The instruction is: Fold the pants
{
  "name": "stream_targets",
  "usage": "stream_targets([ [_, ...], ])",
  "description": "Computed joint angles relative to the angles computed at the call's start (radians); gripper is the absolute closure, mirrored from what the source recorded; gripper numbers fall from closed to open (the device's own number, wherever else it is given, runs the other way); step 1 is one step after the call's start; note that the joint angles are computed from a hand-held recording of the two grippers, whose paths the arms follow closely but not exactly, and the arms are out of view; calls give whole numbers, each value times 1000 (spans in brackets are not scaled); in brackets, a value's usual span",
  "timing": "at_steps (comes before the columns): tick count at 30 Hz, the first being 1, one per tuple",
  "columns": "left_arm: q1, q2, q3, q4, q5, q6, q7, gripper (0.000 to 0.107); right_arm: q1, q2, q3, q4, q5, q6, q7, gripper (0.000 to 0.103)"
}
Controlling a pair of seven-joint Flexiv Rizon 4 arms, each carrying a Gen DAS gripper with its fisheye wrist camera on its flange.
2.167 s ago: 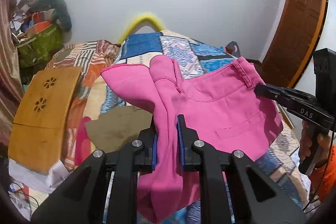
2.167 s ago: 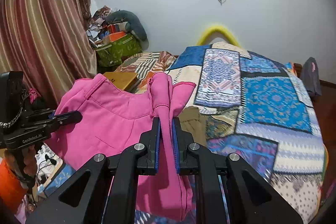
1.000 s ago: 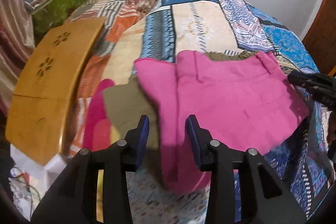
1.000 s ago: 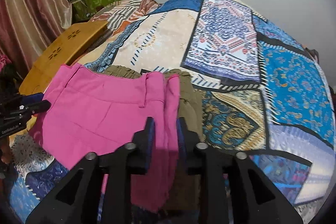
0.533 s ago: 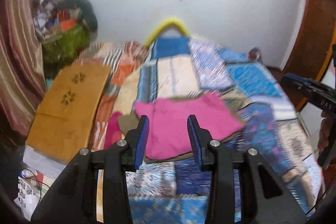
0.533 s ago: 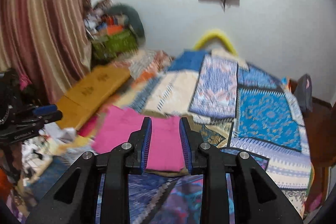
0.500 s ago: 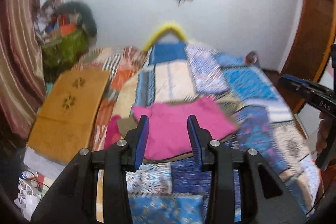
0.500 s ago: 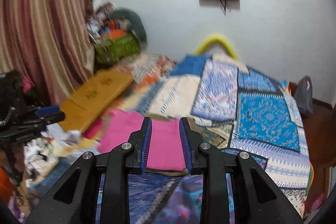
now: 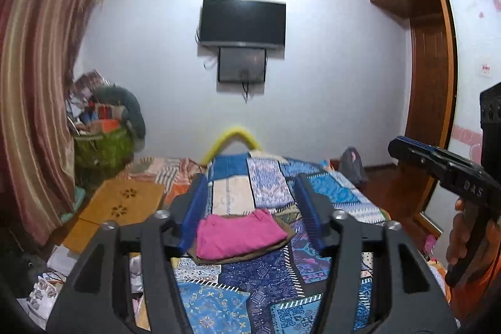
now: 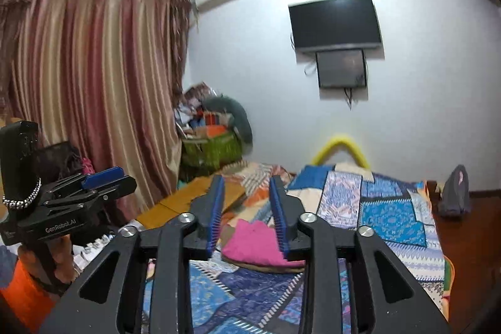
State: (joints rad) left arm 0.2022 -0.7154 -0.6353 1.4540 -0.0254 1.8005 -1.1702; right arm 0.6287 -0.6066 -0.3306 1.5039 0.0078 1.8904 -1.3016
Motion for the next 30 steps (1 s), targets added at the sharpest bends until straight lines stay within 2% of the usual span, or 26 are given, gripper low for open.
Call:
stream_targets([
  [1,12,17,-7,37,10,36,-9,37,30,5,-30,20,21,25,-6,57],
  [2,25,27,-16,61,24,58,-21,29,55,9,-49,37,42,48,-17,51],
  [3,37,44,-19,96,41,90,-41,22,75,11,-64,49,65,63,-31,50],
  [6,59,80,-18,158,87,140,-100,15,135,6,-114,61,140,79,-80,41],
  [8,60,101,-4,185,111,158,-132,12,190,2,-168,71,200,84,-110,29],
  [11,38,113,41,198,133,194,-175,4,226,0,-199,76,261,89,-138,16],
  [12,31,115,53,200,141,206,-189,4,251,5,-221,85,285,89,-149,14],
  [14,36,118,58,200,165,205,-217,4,316,-14,-305,83,348,82,-161,0],
  [17,39,121,68,206,195,200,-264,4,391,-37,-408,96,401,70,-169,0],
  [30,46,122,82,188,263,176,-346,4,440,-35,-461,147,379,75,-130,0],
])
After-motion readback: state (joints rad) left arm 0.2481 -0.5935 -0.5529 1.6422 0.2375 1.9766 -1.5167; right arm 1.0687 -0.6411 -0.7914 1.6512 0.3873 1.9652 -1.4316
